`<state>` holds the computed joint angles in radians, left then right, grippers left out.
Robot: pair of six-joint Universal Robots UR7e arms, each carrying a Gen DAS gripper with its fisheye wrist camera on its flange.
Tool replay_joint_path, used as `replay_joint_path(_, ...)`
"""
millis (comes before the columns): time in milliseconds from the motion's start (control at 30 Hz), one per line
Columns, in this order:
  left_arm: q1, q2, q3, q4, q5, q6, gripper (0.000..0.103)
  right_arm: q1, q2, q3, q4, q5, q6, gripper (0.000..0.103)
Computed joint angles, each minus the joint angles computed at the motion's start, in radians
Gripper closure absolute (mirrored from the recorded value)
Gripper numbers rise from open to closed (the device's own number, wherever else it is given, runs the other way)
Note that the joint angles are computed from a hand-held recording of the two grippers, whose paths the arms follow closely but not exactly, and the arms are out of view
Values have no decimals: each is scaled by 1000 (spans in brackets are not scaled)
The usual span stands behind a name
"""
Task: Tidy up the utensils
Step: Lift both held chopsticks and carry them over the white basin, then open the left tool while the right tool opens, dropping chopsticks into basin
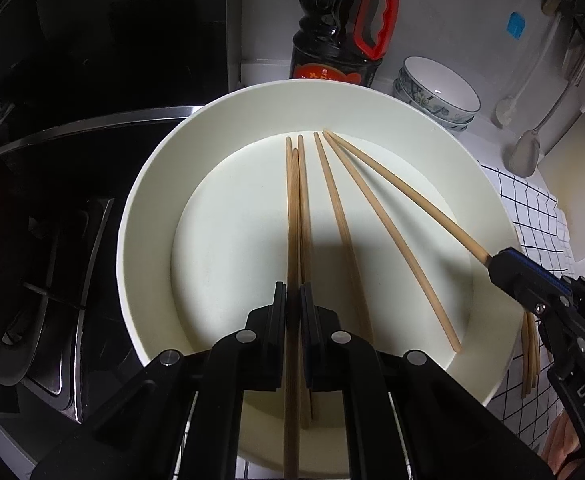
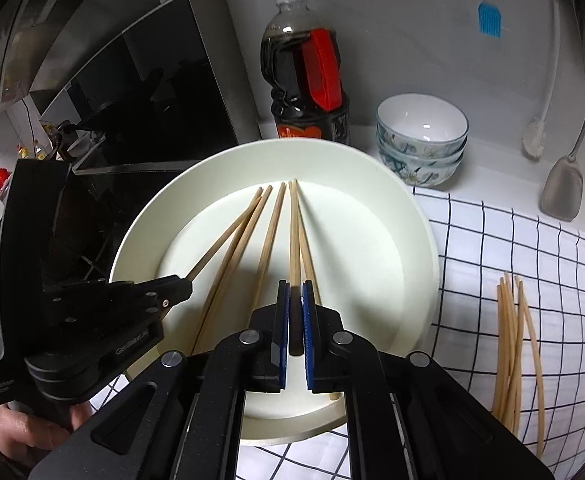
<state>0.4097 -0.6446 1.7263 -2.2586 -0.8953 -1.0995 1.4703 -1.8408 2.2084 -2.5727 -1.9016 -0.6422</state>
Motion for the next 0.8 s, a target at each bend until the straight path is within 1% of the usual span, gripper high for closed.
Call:
replay_joint_path(300, 22, 23, -27, 10, -7, 21, 95, -2, 28, -12, 36, -39, 27, 97)
replay_joint_path(467, 23, 19, -26, 16, -10, 8, 95, -3, 32, -15, 60, -51, 34, 96)
replay_joint_path(567, 18, 6, -20, 29, 0, -13, 95, -2, 20, -10, 50, -42, 30, 86)
replay_joint_path(600, 17, 1, -19, 35, 4, -20, 93, 0, 15, -6, 35, -44, 23, 86)
replay_joint_path(633, 14, -8, -14, 38, 9, -30, 91, 3, 12, -4, 29, -47, 19, 86)
replay_joint_path(667, 12, -14, -11, 40, 15, -37, 84, 5, 6, -3, 25, -48, 15, 86)
replay_joint_path(700, 10, -20, -7, 41, 24, -43, 71, 5, 0, -4, 25, -44, 14, 86)
replay_joint_path(733, 8, -25, -4, 41, 37, -47, 65, 4, -6, -4, 28, -39, 13, 86)
replay_joint_path(767, 6, -29, -4, 48, 56, -50, 52, 2, -14, -4, 28, -33, 12, 86)
replay_joint_path(800, 5, -30, -8, 59, 74, -51, 49, 0, -20, -3, 26, -29, 10, 84)
